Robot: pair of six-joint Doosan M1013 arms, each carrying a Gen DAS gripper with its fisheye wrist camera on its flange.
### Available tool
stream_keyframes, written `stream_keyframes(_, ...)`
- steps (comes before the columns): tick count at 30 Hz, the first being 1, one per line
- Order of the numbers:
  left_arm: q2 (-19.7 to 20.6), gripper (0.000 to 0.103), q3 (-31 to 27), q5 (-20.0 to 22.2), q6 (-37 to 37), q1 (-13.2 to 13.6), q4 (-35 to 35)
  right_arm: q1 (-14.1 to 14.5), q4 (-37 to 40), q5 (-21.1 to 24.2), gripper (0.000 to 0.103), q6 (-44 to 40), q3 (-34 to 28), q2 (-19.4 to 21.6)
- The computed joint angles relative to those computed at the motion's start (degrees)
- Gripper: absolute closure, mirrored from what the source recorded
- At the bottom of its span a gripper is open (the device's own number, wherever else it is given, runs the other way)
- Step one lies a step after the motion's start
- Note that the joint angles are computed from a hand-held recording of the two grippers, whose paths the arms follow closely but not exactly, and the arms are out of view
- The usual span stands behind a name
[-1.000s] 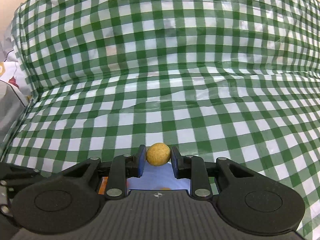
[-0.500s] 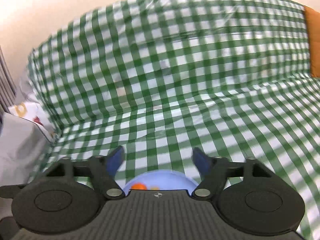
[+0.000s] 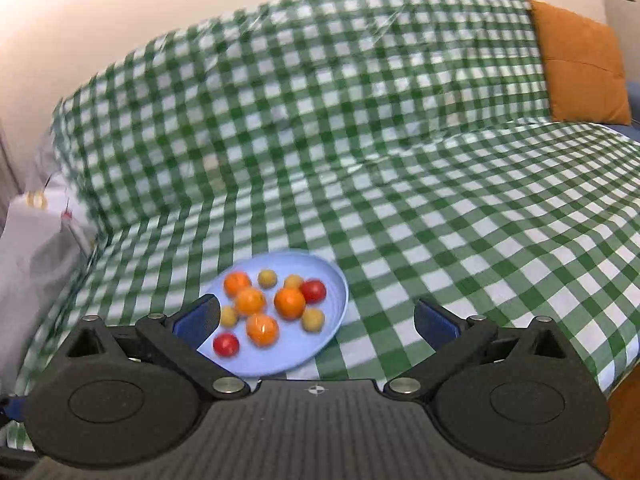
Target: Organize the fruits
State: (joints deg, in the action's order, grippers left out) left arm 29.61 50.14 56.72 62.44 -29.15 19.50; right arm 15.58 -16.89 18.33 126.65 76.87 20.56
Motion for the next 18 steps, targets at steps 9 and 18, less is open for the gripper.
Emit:
stream_keyframes(9,1.8,0.002,-2.4,2.0,0.0,-1.2,1.6,0.5,-4.0,0.3,0.001,-1.1,0.7,-0.5)
stream_keyframes(18,2.9,0.001,-3.4,4.4,-4.0,-1.4,5.1,0.5,-5.1,3.5,0.001,-0.7,-0.9,0.3)
